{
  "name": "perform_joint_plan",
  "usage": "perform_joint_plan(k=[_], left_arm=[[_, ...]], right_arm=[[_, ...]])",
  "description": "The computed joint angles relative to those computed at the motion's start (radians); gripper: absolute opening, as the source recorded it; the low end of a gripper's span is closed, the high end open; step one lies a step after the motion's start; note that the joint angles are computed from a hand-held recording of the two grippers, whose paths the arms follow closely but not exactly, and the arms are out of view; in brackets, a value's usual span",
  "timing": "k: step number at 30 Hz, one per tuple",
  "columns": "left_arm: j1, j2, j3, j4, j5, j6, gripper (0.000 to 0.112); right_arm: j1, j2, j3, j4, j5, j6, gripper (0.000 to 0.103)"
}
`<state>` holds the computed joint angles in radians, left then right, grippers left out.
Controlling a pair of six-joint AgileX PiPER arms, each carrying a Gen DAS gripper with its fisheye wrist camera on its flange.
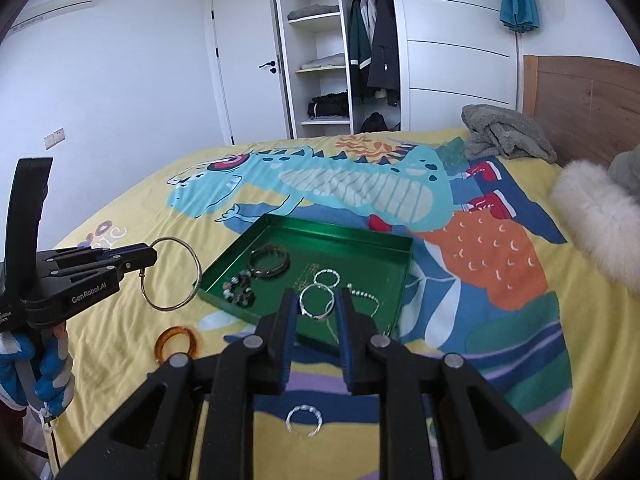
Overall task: Organize jewelry
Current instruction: 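Carry the silver bangle into the tray with left tool while right brings the ring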
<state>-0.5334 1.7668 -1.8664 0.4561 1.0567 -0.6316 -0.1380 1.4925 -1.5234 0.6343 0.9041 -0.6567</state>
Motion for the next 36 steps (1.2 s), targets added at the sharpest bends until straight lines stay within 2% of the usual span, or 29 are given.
perform_joint_plan(k=[4, 10, 15, 18, 21, 26, 32, 34, 36], left_arm=[[0.035, 0.229, -0.259, -0.064, 0.054, 0.087, 0.006], [0.051, 0.479, -0.482, -0.118, 0.141, 0.14, 0.006], [0.061, 0.541, -0.493, -0.134, 0.144, 0.14, 0.006], [0.06, 0.555, -0.485, -0.121, 0.15, 0.139, 0.006], [0.063, 0.538, -0.459, -0.123, 0.132, 0.128, 0.006], [0.064, 0.432, -0.334, -0.112, 0.061, 0.106, 0.011], [0.023, 0.175, -0.058, 0.002, 0.0, 0.004, 0.024], [0.0, 0.081, 0.041, 0.048, -0.004, -0.041, 0.032], [-0.031, -0.004, 0.123, 0.098, 0.009, -0.089, 0.033]], right_arm=[[0.038, 0.2, -0.147, -0.002, -0.047, 0.046, 0.018], [0.072, 0.424, -0.232, -0.038, -0.076, 0.09, 0.018], [0.106, 0.534, -0.276, -0.121, -0.061, 0.143, 0.018], [0.123, 0.539, -0.267, -0.179, -0.083, 0.157, 0.019], [0.115, 0.548, -0.283, -0.183, -0.065, 0.158, 0.019], [0.087, 0.496, -0.241, -0.139, -0.069, 0.134, 0.022], [0.03, 0.322, -0.137, -0.071, -0.059, 0.093, 0.023], [0.004, 0.25, -0.097, -0.037, -0.037, 0.075, 0.023], [-0.019, 0.167, -0.042, -0.01, -0.019, 0.064, 0.023]])
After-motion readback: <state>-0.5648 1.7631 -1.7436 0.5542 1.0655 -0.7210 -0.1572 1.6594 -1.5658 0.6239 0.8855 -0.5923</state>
